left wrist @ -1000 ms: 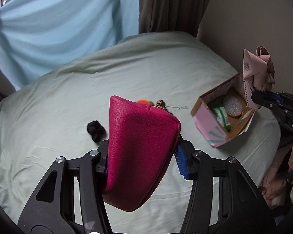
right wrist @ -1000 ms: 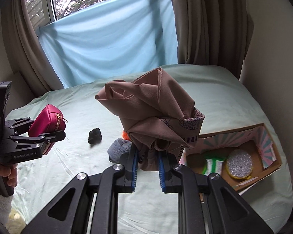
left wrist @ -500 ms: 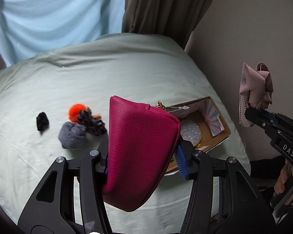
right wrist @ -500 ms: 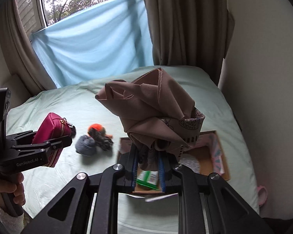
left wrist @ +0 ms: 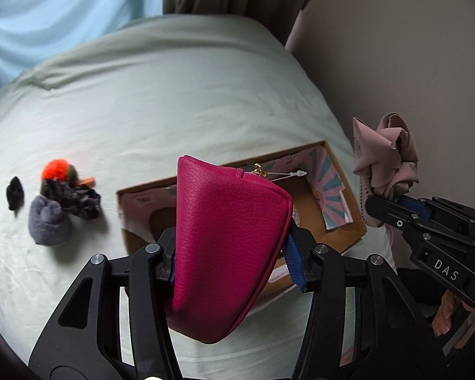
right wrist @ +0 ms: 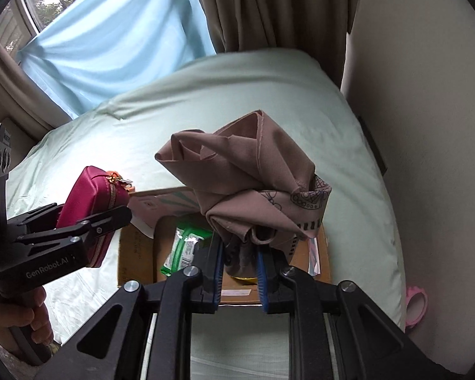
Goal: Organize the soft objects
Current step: 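Carry pink pouch with left tool while right tool carries pink cloth to box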
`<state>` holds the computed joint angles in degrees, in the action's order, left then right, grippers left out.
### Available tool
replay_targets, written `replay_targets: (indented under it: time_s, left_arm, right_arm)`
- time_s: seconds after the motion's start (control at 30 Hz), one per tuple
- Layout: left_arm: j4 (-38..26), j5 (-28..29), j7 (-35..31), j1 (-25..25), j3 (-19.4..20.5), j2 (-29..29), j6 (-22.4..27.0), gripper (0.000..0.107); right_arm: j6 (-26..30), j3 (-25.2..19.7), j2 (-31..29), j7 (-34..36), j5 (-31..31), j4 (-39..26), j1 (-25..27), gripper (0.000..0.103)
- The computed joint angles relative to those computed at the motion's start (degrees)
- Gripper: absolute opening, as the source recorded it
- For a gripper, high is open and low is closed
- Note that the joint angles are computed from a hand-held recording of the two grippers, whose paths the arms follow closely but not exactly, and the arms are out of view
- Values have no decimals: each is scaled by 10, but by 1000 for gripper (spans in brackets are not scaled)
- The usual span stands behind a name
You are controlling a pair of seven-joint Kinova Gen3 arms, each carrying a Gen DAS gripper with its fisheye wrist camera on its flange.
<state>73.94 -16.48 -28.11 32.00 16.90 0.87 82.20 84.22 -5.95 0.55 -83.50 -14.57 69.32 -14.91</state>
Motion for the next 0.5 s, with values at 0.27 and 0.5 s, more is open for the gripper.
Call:
replay_targets:
  time_s: [0.27, 0.5]
  left_arm:
    - [65, 85, -51, -32, -33, 38, -63, 48]
    - [61, 130, -86, -44, -50, 78, -62, 47]
  right_arm:
    - [4, -5, 69, -13, -10, 5, -4, 16]
    - [19, -11, 118, -51, 0, -5, -21, 17]
